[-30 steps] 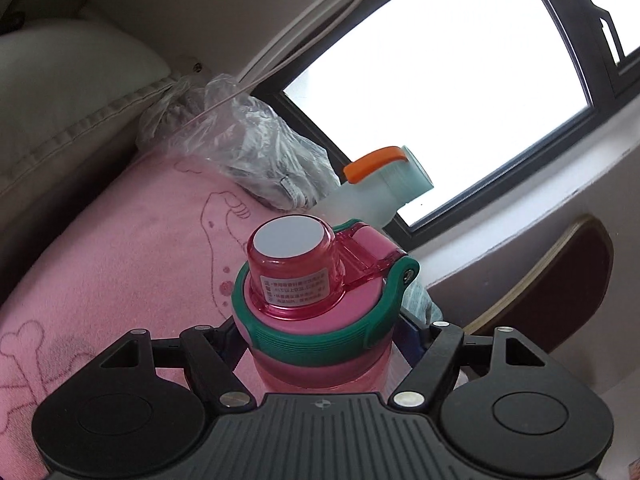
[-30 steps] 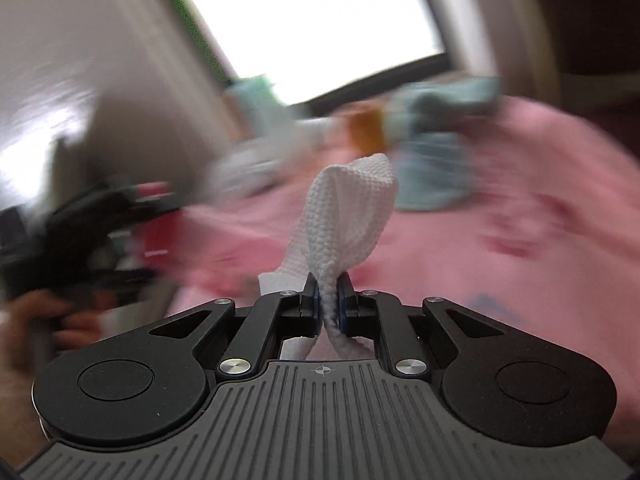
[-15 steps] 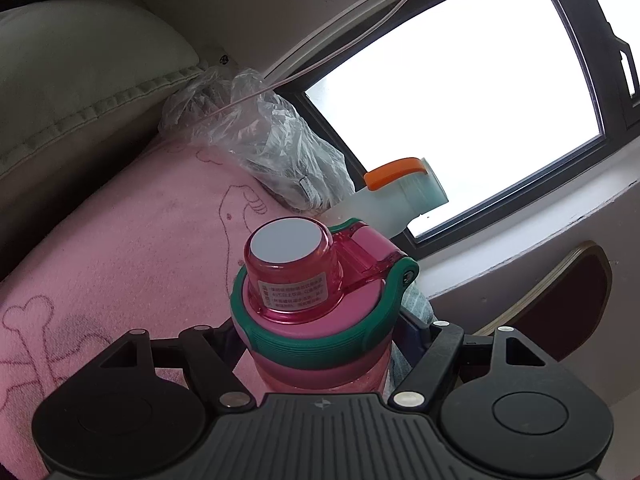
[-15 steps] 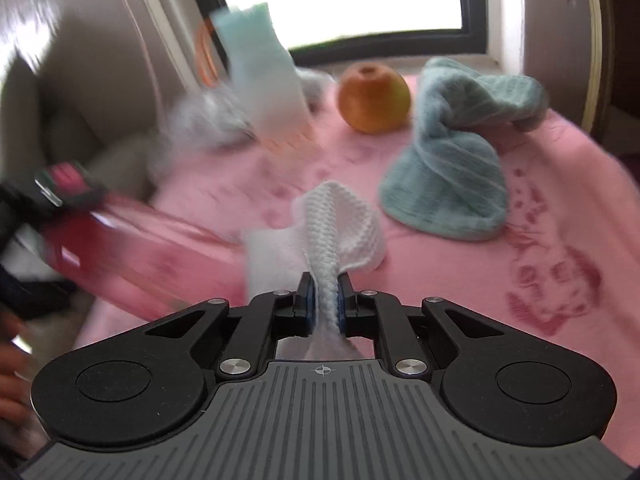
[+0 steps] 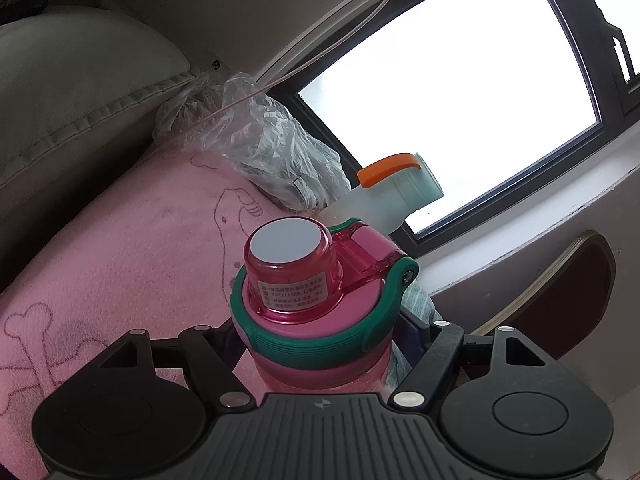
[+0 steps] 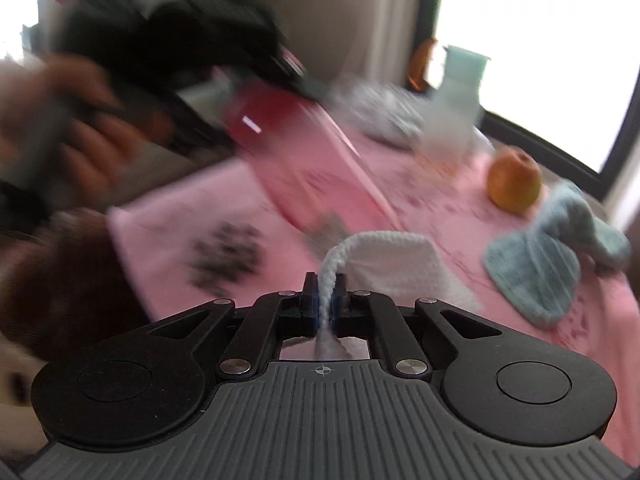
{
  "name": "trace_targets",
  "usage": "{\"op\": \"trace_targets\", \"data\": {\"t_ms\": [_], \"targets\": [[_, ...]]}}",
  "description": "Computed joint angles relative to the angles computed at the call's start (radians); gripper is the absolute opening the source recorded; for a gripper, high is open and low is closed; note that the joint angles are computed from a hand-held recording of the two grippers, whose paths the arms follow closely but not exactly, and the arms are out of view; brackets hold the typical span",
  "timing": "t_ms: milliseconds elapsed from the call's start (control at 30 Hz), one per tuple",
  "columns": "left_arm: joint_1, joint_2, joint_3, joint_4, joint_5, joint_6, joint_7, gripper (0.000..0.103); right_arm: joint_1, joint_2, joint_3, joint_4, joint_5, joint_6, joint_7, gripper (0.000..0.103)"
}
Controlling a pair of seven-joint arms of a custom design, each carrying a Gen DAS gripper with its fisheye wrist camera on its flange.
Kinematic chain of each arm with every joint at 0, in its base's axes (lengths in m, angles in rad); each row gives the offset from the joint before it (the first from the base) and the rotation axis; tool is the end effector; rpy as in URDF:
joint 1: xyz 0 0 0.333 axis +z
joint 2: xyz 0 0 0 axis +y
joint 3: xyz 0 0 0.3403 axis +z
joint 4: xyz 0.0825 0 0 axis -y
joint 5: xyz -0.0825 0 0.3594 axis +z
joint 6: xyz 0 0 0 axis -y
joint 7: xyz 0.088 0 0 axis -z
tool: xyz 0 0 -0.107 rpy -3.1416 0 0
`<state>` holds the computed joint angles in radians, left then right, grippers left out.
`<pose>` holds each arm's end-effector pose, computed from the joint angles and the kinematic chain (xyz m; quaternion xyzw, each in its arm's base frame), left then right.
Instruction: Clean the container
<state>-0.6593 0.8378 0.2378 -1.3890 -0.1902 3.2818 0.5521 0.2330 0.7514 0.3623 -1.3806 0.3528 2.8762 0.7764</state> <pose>0.6886 -0.3624 0.3816 -0.7624 0.3925 -0.5117 0.0526 0.6960 0.3407 0.4008 -0.8579 0.3034 -0.1540 0.3851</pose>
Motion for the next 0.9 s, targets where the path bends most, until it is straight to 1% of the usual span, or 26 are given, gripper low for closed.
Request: {"op": "trace_targets", "data": {"t_ms": [33, 67, 100, 133, 167, 200, 233, 267, 300, 333, 367, 400, 433, 467, 500, 533, 567, 600, 633, 700, 733, 767, 833, 867, 900], "targets": [[-0.005, 0.001, 0.006, 0.000, -0.002, 0.000, -0.003, 0.073, -0.063, -0.006, 0.086, -0.017, 0.047, 0.001, -0.053, 0.007], [-0.013, 0.003, 0.017, 0.002, -0.006, -0.003, -0.008, 0.073, -0.098, -0.010, 0.136, -0.025, 0.108, 0.011, -0.095, 0.007], [-0.020, 0.005, 0.026, 0.004, -0.008, -0.005, -0.013, 0.073, -0.109, -0.008, 0.152, -0.019, 0.148, 0.030, -0.095, 0.007], [-0.024, 0.006, 0.032, 0.005, -0.008, -0.007, -0.017, 0.073, -0.094, -0.004, 0.133, -0.006, 0.159, 0.056, -0.046, 0.007], [-0.029, 0.008, 0.040, 0.008, -0.008, -0.010, -0.021, 0.073, -0.058, 0.011, 0.079, 0.028, 0.141, 0.063, 0.036, 0.007], [-0.034, 0.009, 0.047, 0.009, -0.008, -0.013, -0.027, 0.073, -0.006, 0.029, -0.002, 0.071, 0.135, 0.050, 0.104, 0.007], [-0.037, 0.010, 0.052, 0.010, -0.007, -0.013, -0.032, 0.073, 0.027, 0.054, -0.057, 0.115, 0.109, 0.033, 0.182, 0.007], [-0.040, 0.011, 0.057, 0.009, -0.008, -0.013, -0.039, 0.073, 0.036, 0.085, -0.076, 0.159, 0.101, 0.010, 0.243, 0.007], [-0.044, 0.012, 0.064, 0.007, -0.010, -0.012, -0.047, 0.073, 0.026, 0.117, -0.060, 0.197, 0.122, 0.001, 0.283, 0.007], [-0.046, 0.013, 0.067, 0.007, -0.011, -0.011, -0.053, 0.073, 0.008, 0.148, -0.029, 0.228, 0.146, 0.002, 0.320, 0.007], [-0.046, 0.013, 0.068, 0.007, -0.010, -0.011, -0.056, 0.073, -0.015, 0.176, 0.012, 0.247, 0.188, 0.022, 0.353, 0.007], [-0.047, 0.014, 0.070, 0.009, -0.009, -0.012, -0.059, 0.073, -0.025, 0.206, 0.036, 0.272, 0.228, 0.046, 0.405, 0.007], [-0.048, 0.015, 0.072, 0.009, -0.006, -0.013, -0.061, 0.073, -0.014, 0.229, 0.025, 0.298, 0.256, 0.065, 0.476, 0.007], [-0.049, 0.015, 0.074, 0.010, -0.005, -0.013, -0.064, 0.073, 0.013, 0.243, -0.021, 0.317, 0.249, 0.072, 0.576, 0.007], [-0.052, 0.016, 0.078, 0.010, -0.006, -0.013, -0.069, 0.073, 0.055, 0.252, -0.102, 0.339, 0.226, 0.052, 0.693, 0.007], [-0.054, 0.017, 0.082, 0.009, -0.008, -0.013, -0.076, 0.073, 0.085, 0.266, -0.163, 0.365, 0.195, 0.023, 0.794, 0.007], [-0.055, 0.016, 0.084, 0.007, -0.010, -0.013, -0.082, 0.073, 0.097, 0.286, -0.188, 0.400, 0.172, -0.015, 0.843, 0.007], [-0.057, 0.016, 0.087, 0.006, -0.013, -0.014, -0.088, 0.073, 0.094, 0.307, -0.179, 0.433, 0.169, -0.046, 0.843, 0.007], [-0.063, 0.016, 0.097, 0.004, -0.016, -0.018, -0.096, 0.074, 0.077, 0.321, -0.142, 0.450, 0.149, -0.065, 0.830, 0.007], [-0.066, 0.015, 0.101, -0.002, -0.016, -0.018, -0.109, 0.074, 0.068, 0.328, -0.117, 0.460, 0.111, -0.091, 0.812, 0.007], [-0.065, 0.013, 0.100, -0.005, -0.015, -0.016, -0.114, 0.074, 0.060, 0.322, -0.102, 0.448, 0.101, -0.092, 0.795, 0.008], [-0.065, 0.012, 0.100, -0.008, -0.013, -0.016, -0.117, 0.074, 0.040, 0.313, -0.068, 0.423, 0.107, -0.089, 0.765, 0.008], [-0.068, 0.011, 0.106, -0.009, -0.008, -0.022, -0.120, 0.074, -0.016, 0.289, 0.022, 0.357, 0.149, -0.081, 0.679, 0.008], [-0.071, 0.010, 0.112, -0.010, -0.006, -0.027, -0.125, 0.074, -0.039, 0.277, 0.054, 0.329, 0.167, -0.086, 0.633, 0.008], [-0.074, 0.009, 0.116, -0.012, -0.004, -0.033, -0.131, 0.074, -0.051, 0.255, 0.066, 0.290, 0.179, -0.081, 0.594, 0.008]]}}
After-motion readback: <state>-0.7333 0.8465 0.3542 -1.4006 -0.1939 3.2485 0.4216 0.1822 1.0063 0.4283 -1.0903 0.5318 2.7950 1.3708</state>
